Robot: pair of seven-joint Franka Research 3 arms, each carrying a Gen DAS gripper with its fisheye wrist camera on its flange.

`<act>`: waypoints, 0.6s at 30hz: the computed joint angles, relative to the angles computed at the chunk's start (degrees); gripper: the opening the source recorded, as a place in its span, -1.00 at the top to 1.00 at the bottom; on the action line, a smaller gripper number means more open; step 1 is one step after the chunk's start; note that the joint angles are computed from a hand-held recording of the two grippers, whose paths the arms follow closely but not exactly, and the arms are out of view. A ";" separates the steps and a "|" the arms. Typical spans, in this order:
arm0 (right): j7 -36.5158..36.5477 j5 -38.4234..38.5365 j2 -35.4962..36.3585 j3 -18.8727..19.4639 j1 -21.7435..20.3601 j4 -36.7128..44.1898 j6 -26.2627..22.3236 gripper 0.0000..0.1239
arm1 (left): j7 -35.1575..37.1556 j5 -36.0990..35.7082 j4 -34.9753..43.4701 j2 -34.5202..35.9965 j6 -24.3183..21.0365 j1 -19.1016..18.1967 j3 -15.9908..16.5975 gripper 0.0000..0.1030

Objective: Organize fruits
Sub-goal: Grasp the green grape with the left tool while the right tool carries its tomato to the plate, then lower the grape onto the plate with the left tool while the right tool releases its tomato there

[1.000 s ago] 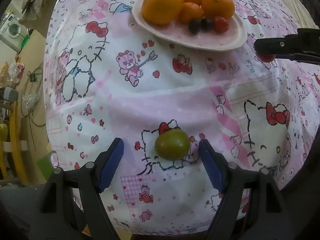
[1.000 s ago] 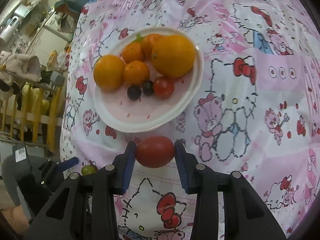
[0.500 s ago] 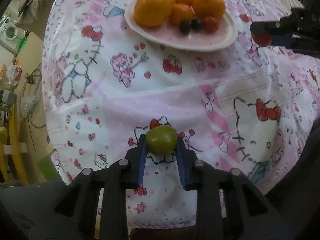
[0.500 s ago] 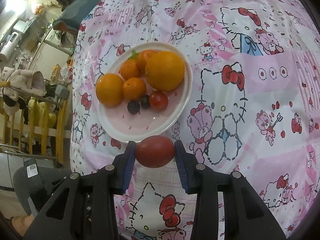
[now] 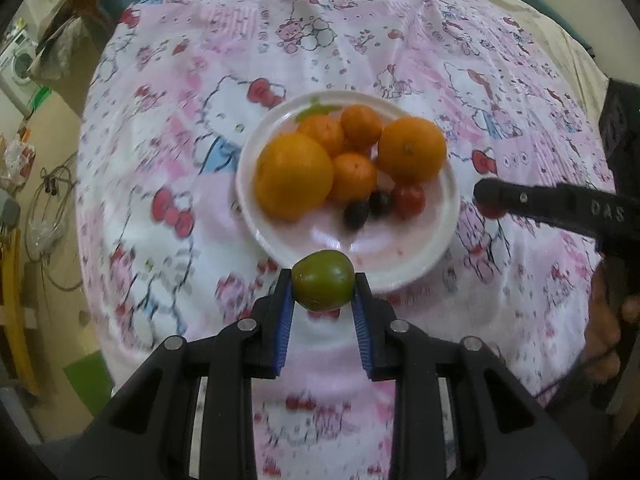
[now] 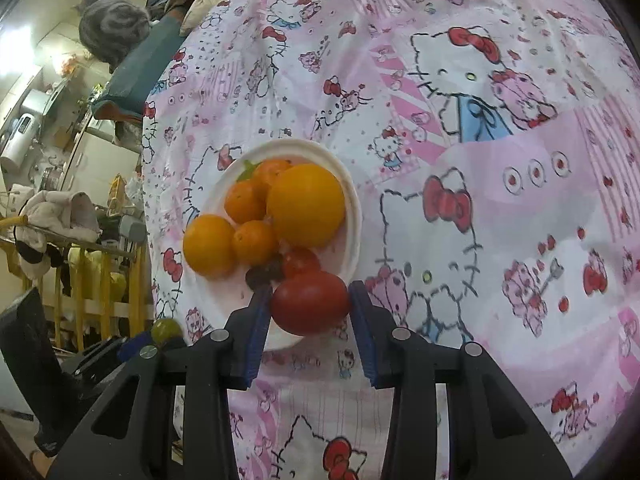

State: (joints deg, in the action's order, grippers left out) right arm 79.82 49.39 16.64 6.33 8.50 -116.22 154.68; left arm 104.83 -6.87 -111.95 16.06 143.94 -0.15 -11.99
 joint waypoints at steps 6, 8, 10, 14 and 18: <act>0.18 -2.51 3.20 -0.03 0.22 3.14 -1.34 0.33 | -1.53 1.62 4.73 5.62 -0.17 -0.93 -0.44 0.51; 0.95 -3.69 4.22 -0.13 0.32 3.95 -1.93 0.33 | -2.10 2.31 5.64 6.86 -0.34 -1.04 -0.56 0.51; 1.16 -4.51 5.09 -0.03 0.22 4.69 -2.35 0.31 | -2.77 2.70 6.16 7.53 -0.72 -0.99 -0.65 0.51; -0.07 -3.50 5.58 0.89 -0.80 5.21 -2.04 0.30 | -3.70 3.63 7.55 8.92 -1.67 -1.07 -0.81 0.51; -1.36 -1.98 5.72 1.35 -1.35 5.40 -2.46 0.30 | -3.99 4.16 8.88 10.13 -3.03 -1.07 -1.02 0.48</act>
